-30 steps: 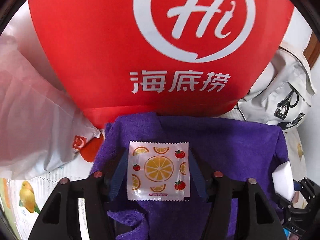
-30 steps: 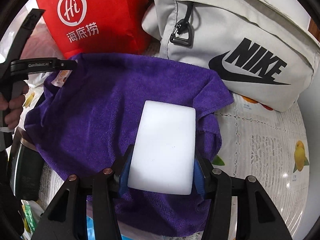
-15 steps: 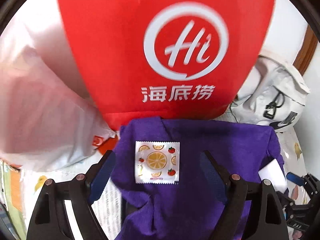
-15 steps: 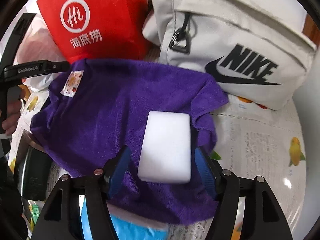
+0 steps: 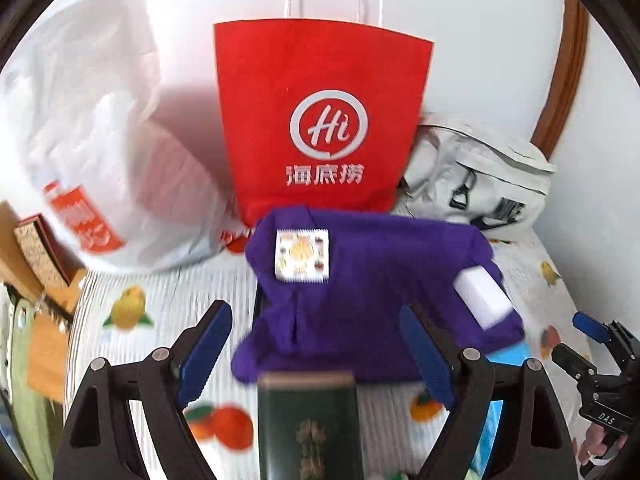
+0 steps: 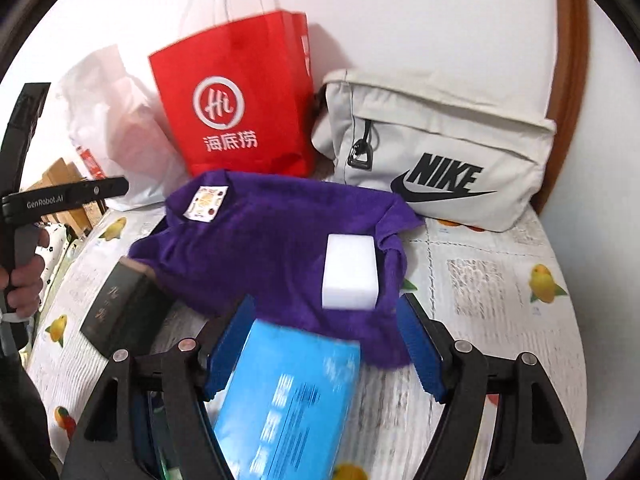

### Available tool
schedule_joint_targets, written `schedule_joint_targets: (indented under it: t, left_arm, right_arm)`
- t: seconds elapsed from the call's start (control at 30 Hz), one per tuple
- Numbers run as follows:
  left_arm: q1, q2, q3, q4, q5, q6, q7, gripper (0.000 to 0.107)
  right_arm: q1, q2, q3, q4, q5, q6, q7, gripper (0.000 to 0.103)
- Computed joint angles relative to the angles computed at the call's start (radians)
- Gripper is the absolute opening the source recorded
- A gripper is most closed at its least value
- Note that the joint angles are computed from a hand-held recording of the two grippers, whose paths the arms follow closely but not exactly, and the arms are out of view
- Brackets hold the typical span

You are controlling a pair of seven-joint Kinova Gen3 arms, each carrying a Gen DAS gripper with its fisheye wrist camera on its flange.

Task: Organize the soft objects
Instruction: 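Withdraw both open tools from the purple towel back toward the pile, then grasp the black strap in the pile with the left tool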

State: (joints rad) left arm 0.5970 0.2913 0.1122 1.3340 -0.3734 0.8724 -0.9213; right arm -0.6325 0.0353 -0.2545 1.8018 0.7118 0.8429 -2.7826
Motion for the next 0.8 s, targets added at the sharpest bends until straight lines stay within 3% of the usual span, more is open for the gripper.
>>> schedule_joint_targets:
  t: [0.17, 0.37, 0.63, 0.8]
  left_arm:
    - [0.019, -0.113, 0.023, 0.164, -0.012, -0.057, 0.083, 0.085]
    - [0.037, -0.209, 0.093, 0.336, -0.069, -0.086, 0.23, 0.085]
    - [0.045, -0.269, 0.184, 0.484, -0.101, -0.085, 0.379, 0.084]
    - [0.056, -0.306, 0.238, 0.555, -0.106, -0.12, 0.441, 0.083]
  right_arm:
    - [-0.051, -0.037, -0.056, 0.025, -0.026, 0.081, -0.051, 0.073]
    - [-0.104, -0.092, -0.131, 0.12, -0.012, 0.079, -0.215, 0.073]
    - [-0.171, -0.102, -0.229, 0.182, 0.035, 0.132, -0.372, 0.074]
    - [-0.215, -0.1, -0.244, 0.214, 0.045, 0.137, -0.446, 0.073]
